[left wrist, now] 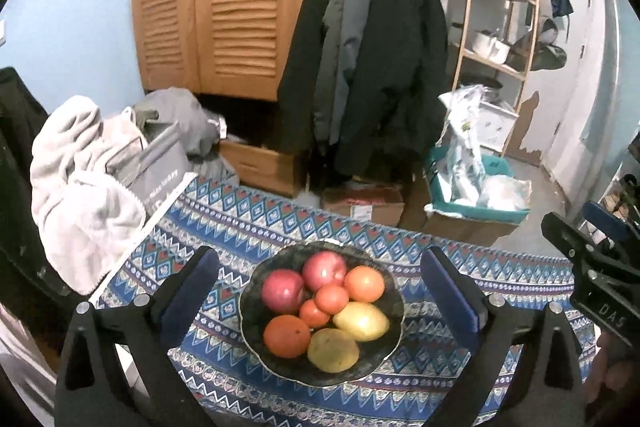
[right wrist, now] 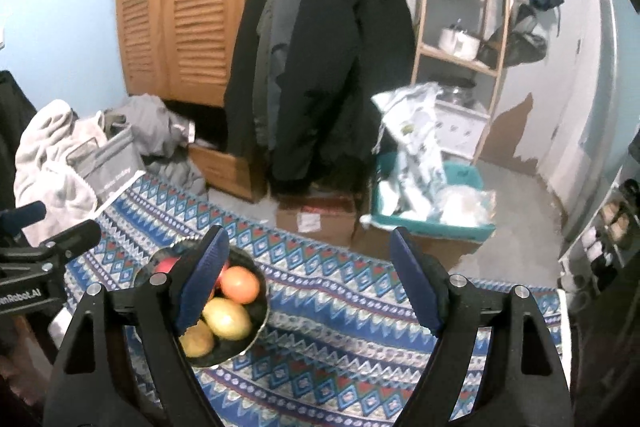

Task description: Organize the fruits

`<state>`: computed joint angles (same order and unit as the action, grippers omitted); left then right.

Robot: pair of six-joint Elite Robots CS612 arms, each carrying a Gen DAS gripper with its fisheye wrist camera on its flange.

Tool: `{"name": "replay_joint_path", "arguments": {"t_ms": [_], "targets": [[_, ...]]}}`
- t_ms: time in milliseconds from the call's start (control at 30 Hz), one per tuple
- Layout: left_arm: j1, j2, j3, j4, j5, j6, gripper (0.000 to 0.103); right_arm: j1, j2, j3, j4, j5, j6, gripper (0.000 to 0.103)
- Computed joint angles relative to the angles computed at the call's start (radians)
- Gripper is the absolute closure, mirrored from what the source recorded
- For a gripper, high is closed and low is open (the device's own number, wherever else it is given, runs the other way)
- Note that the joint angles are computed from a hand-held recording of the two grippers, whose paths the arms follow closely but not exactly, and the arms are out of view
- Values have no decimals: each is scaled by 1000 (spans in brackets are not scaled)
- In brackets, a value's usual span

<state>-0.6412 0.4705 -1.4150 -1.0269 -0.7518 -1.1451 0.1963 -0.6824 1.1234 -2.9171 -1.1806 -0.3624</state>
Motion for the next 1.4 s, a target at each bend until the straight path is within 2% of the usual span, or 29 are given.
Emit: {"name": "replay_joint_path", "arguments": {"t_ms": [333, 667, 1033, 1400], "targets": [[-21, -8, 16, -109, 59, 90, 1, -23, -22, 45, -133, -42, 33, 21], [-29, -13, 43, -169, 74, 157, 1, -42, -25, 59, -189, -60, 75, 21], [-29, -13, 47, -177, 68, 159, 1, -45, -23, 60, -183, -60, 77, 21], [-32, -20, 58, -143, 75, 137, 1, -47, -24, 65, -186, -63, 70, 21]]}}
